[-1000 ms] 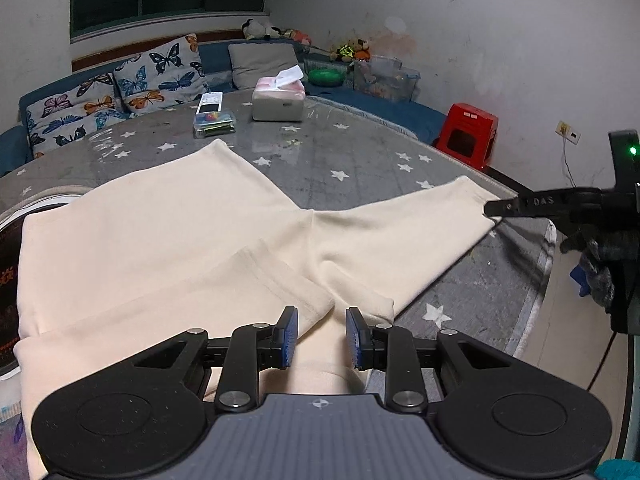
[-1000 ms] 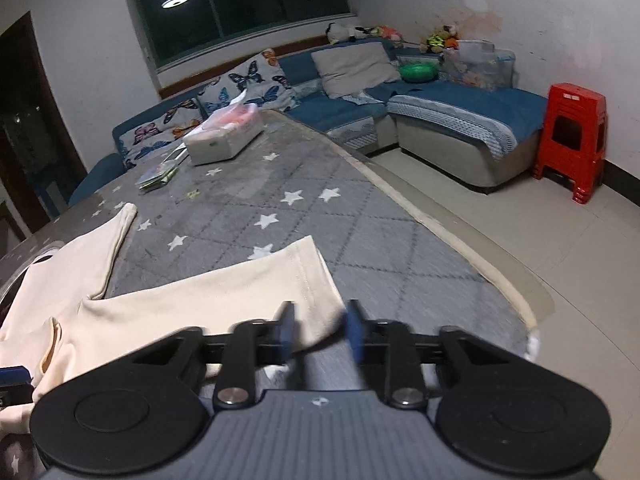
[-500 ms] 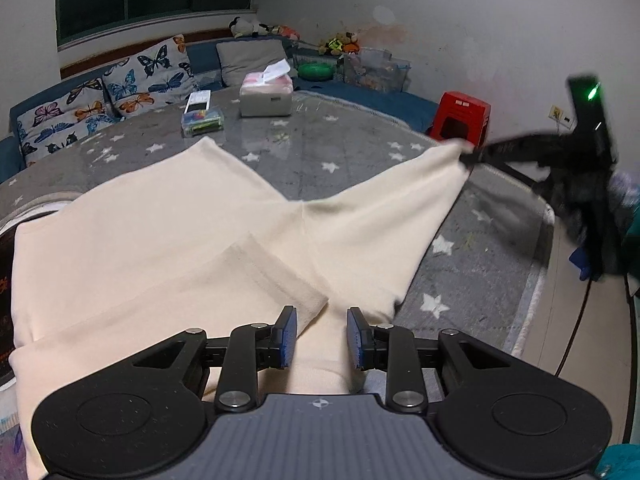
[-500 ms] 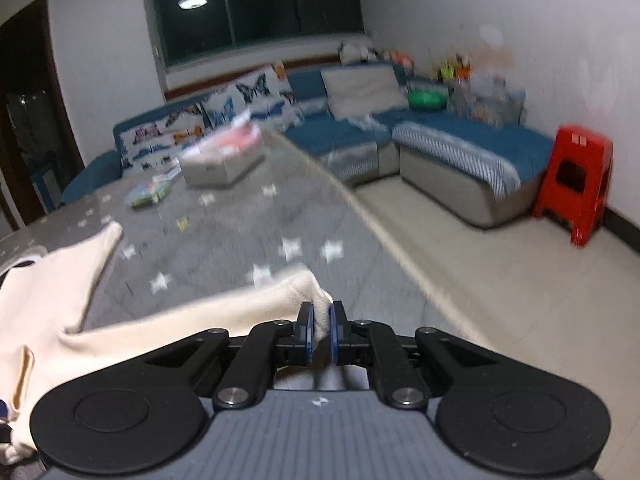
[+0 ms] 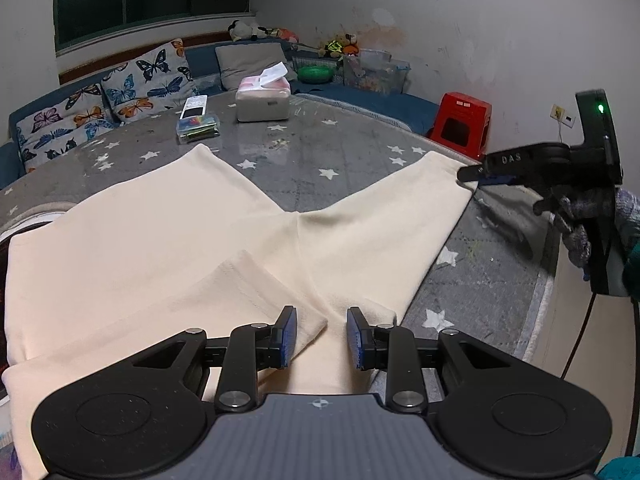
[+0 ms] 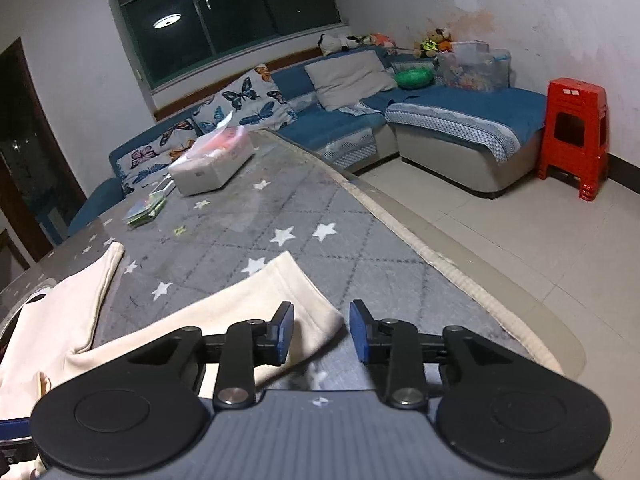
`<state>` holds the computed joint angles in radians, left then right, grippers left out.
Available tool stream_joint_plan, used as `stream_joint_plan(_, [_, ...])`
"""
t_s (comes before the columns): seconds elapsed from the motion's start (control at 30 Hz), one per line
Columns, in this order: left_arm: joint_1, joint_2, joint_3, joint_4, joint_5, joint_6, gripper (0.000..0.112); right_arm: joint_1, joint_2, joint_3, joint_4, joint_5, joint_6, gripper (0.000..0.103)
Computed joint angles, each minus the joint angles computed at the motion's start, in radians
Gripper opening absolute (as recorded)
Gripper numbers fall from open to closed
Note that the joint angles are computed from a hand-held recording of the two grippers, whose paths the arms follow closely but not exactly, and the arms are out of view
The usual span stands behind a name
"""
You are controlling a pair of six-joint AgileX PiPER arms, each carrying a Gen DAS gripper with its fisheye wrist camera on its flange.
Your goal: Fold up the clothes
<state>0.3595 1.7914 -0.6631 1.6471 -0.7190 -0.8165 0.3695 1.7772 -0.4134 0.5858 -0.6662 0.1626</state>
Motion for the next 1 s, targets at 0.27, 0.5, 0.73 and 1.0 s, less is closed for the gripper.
stream_joint_plan(0.27, [-0.009, 0.001, 0.033, -0.079, 0.006, 0.108, 0.033, 0.035, -0.118, -0.010, 0.045, 0.028, -0.094, 0.007])
stream_joint_plan(0.5, [0.045, -0.001, 0.024, -0.059, -0.042, 0.064, 0.034, 0.135, -0.340, -0.127, 0.282, 0.213, -0.487, 0.007])
stream_joint_plan(0.73, [0.261, -0.032, 0.002, 0.021, -0.161, 0.018, 0.038, 0.294, -0.307, -0.334, 0.402, 0.331, -0.712, 0.007])
stream_joint_plan(1.0, [0.512, 0.014, -0.082, 0.058, -0.202, -0.020, 0.038, 0.415, -0.026, -0.665, 0.318, 0.504, -0.743, 0.007])
